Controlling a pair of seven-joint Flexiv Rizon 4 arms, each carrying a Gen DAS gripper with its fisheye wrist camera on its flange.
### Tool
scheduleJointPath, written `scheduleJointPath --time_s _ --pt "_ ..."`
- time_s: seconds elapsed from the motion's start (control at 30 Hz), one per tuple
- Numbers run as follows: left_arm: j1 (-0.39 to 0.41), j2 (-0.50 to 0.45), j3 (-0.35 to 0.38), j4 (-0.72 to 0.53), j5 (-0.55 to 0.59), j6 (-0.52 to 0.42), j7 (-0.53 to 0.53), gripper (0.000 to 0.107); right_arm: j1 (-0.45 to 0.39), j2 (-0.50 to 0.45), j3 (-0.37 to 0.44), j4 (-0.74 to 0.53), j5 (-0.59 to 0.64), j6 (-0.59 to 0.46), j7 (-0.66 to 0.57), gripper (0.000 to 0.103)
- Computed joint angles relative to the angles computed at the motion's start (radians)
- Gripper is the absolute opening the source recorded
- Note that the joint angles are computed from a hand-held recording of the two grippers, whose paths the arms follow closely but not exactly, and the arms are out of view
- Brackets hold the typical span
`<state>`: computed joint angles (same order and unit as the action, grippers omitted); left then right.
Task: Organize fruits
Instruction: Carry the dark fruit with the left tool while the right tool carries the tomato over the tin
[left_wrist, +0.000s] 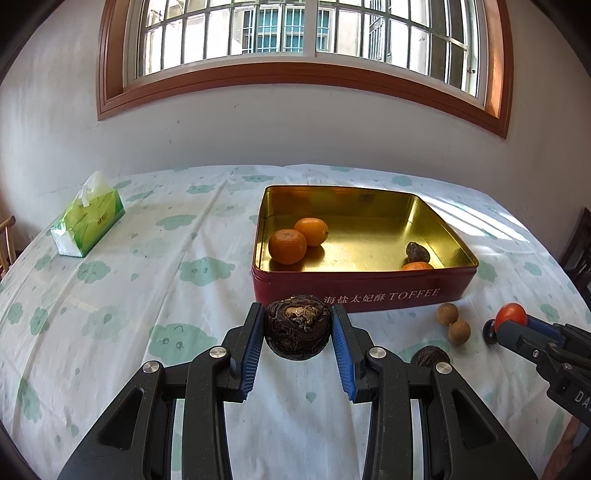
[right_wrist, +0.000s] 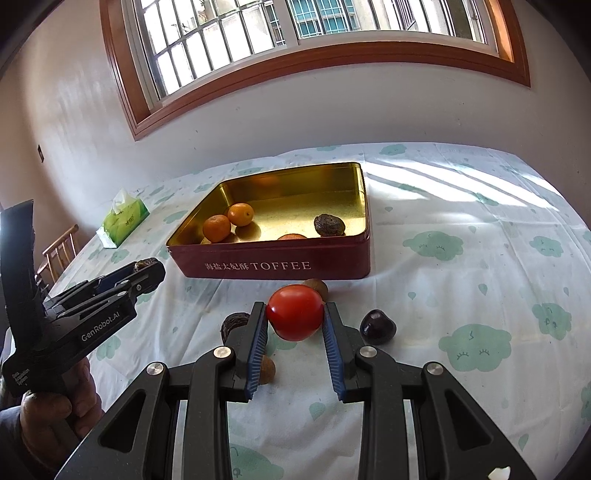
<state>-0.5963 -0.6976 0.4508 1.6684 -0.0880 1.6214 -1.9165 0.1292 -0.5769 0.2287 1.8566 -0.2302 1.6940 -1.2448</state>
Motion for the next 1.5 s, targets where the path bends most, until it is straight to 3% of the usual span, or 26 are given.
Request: scheduleJointPath --time_s 1.5 --pt "0.129 -0.113 -0.054 -0.308 0.117 -0.127 -0.066 0.037 0.003 -0.15 0.018 -0.283 0.012 -0.083 -0.053 0.028"
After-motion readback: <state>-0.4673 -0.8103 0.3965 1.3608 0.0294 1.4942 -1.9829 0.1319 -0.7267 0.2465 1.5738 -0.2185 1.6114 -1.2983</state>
